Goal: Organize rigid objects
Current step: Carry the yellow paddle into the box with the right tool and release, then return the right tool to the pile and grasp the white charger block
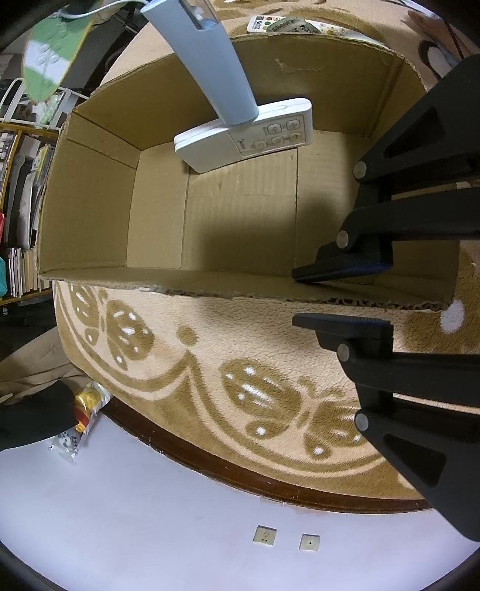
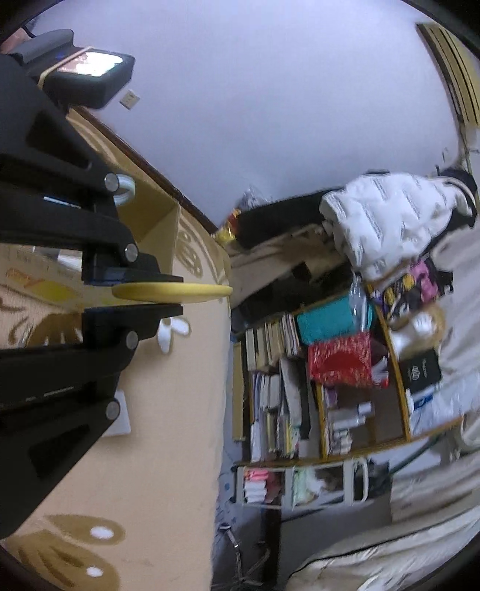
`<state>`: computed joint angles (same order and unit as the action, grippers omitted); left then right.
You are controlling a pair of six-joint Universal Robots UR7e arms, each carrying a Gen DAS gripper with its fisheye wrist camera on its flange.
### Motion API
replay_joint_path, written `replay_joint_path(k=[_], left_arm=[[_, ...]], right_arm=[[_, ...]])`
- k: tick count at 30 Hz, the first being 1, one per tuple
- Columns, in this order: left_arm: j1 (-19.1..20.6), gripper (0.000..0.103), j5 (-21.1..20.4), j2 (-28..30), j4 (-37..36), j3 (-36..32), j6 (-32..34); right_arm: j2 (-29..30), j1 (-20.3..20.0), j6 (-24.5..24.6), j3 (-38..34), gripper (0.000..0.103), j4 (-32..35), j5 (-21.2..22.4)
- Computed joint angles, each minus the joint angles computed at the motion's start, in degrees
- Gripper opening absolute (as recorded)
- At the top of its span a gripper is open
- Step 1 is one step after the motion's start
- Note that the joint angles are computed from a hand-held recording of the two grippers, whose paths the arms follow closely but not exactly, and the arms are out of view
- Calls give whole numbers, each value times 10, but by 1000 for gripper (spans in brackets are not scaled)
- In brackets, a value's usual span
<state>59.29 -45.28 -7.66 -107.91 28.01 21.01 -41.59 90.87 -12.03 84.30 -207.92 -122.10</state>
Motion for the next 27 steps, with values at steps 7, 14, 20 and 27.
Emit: replay_joint_path(k=[7, 14, 20, 27], left_arm=[[0, 17, 2, 1, 0, 0, 0], [0, 17, 2, 2, 2, 0, -2], [-1, 17, 2, -1, 0, 4, -3], [1, 17, -4, 3, 13, -7, -14]], right_arm=[[10, 6, 8, -29, 8, 90, 5], [1, -8, 44, -17, 9, 111, 50], [-13, -8, 34, 3, 40, 94, 44], [-20, -15, 5, 33, 83, 34, -12]])
